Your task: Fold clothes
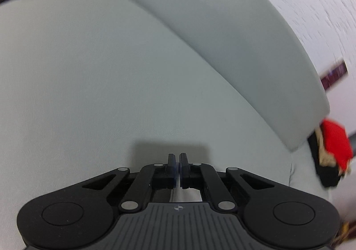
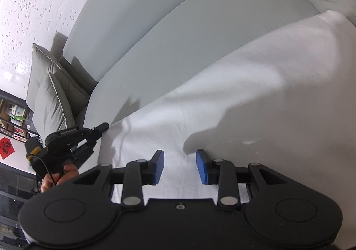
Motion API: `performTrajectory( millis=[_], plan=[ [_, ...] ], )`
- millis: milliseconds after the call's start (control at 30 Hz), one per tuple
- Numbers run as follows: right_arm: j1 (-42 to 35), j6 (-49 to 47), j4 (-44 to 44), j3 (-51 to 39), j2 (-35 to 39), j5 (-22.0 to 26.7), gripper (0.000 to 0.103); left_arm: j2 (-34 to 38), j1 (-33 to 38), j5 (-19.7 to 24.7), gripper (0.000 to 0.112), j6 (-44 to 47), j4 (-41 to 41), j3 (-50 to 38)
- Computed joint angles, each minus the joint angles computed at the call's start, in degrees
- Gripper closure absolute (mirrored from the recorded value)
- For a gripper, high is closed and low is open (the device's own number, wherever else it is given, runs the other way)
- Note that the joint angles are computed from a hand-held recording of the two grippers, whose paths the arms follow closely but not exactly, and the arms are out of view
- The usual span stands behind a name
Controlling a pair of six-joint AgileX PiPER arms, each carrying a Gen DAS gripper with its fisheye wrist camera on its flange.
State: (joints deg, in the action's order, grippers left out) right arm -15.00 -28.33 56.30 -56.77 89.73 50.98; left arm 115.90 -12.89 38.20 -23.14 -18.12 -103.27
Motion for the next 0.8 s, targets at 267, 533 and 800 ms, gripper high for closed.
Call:
performTrajectory(
  millis=[267, 533, 800],
  plan=[
    [-3.76, 0.43, -5.17, 0.07, -7.11, -0.78, 0.045, -11.92, -1.97, -0.55, 0.099, -13.81, 16.36, 10.84],
    [-15.89, -0.07, -5.81, 1.38, -6.78, -11.06, 0.086, -13.32, -10.98, 6.14, 0.101, -0.24, 15.88, 8.1],
    [-15.07, -14.79, 10.62, -8.33, 11.91, 3.52, 0.083, -1.28, -21.55, 27.52, 0.108, -22.23, 49.68, -3.83]
  ],
)
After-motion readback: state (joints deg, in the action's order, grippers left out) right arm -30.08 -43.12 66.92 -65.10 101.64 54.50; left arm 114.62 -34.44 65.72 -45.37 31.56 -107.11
